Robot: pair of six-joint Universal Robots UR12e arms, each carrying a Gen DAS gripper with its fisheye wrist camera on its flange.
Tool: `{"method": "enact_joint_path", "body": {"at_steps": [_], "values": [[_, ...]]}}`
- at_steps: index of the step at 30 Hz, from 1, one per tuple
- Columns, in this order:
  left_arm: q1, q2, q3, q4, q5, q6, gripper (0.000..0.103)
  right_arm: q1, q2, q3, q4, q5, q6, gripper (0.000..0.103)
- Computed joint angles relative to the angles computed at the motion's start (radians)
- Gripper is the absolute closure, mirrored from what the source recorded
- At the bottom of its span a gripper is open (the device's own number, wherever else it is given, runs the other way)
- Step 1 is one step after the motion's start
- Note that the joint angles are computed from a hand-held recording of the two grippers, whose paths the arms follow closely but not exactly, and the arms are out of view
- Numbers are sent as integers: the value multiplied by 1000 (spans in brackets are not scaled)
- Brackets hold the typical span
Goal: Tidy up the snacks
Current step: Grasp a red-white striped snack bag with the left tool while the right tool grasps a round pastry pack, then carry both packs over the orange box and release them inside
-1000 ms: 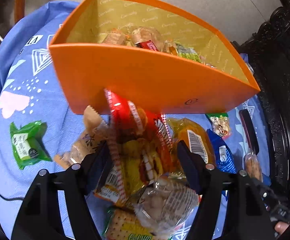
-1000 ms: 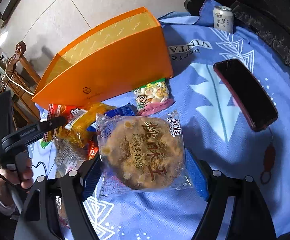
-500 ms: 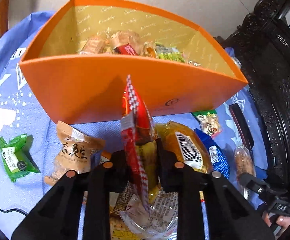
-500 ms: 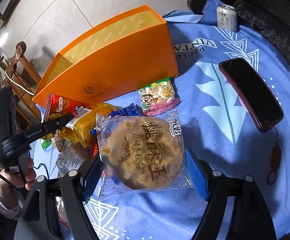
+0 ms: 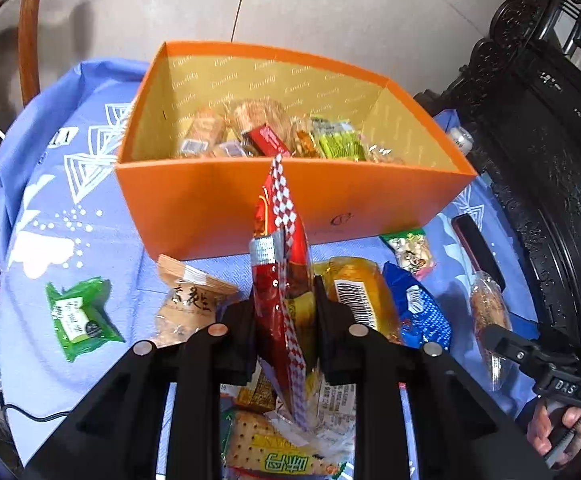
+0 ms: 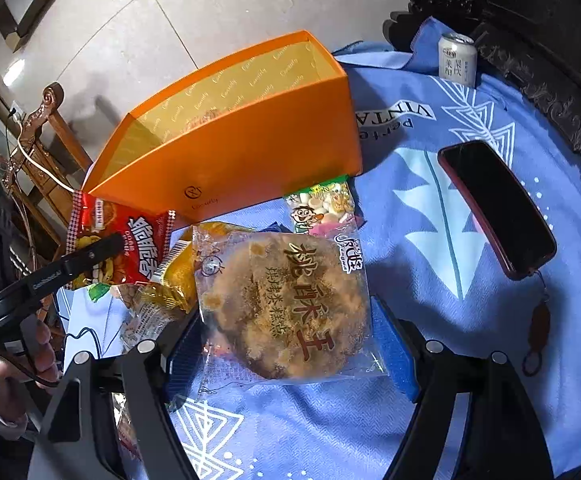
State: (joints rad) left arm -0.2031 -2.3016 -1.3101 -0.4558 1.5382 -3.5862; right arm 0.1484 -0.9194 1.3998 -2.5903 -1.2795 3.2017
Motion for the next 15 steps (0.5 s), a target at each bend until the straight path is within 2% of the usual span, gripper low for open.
{"method": "enact_joint_path", "body": {"at_steps": [9, 15], "values": [[-2, 71, -71, 97, 55, 26, 81, 7, -24, 9, -77, -1, -37, 25], [1, 107, -81, 183, 99, 50, 81, 14, -22, -37, -159, 0, -64, 25]]}}
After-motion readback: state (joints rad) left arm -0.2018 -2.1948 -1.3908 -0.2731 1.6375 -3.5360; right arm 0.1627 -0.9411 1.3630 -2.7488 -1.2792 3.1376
